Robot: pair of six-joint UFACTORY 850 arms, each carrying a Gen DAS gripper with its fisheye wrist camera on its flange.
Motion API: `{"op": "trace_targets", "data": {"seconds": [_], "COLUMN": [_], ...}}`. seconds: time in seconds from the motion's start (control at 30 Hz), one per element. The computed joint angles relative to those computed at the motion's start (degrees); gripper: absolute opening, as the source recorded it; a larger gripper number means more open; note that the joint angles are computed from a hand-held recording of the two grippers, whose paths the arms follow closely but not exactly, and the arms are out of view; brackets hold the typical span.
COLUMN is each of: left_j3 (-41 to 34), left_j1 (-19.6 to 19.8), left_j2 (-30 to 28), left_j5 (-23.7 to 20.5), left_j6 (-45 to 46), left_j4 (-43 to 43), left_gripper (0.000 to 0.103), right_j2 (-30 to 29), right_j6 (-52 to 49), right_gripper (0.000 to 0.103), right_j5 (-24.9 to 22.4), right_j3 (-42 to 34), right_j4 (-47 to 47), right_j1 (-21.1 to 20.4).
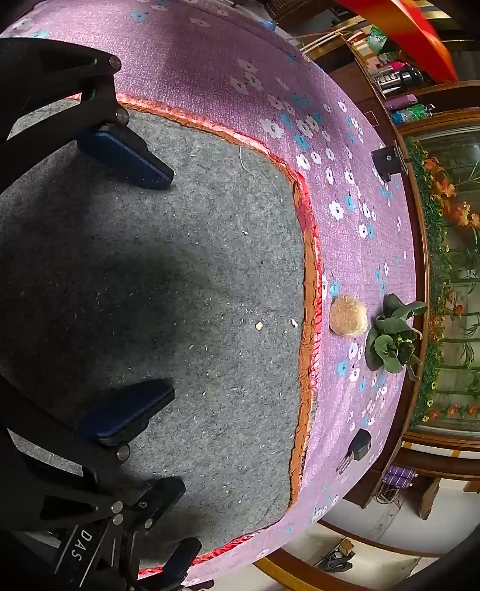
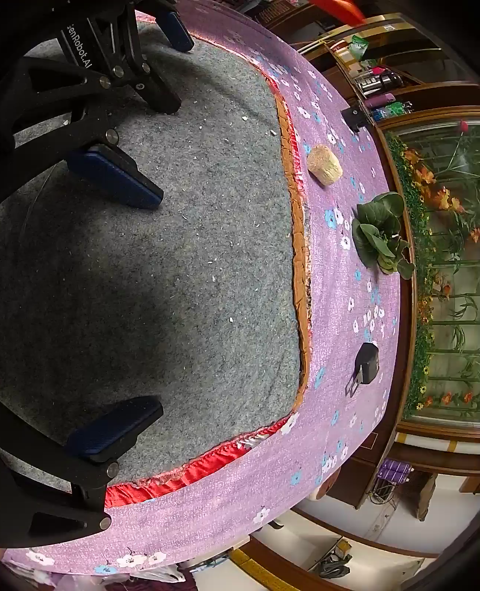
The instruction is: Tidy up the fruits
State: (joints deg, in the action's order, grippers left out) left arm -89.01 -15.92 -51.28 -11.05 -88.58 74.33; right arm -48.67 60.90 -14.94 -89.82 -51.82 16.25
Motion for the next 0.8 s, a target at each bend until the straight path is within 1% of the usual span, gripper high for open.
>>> {"op": "trace_targets", "data": {"seconds": [0.8], "left_j3": [-0.01], "left_j1": [-0.01], "left_j2": [-0.01], "left_j5": [-0.01], "left_j6": [-0.01], "left_j4": [0.01], "left_gripper": [0.103], "right_j2": [0.18], "right_j6": [0.55], "right_gripper": [0.103], "right_j5": [0.14], "right_j3": [0.35], "right_j4": [-0.54], "right_j1": [-0.01]}}
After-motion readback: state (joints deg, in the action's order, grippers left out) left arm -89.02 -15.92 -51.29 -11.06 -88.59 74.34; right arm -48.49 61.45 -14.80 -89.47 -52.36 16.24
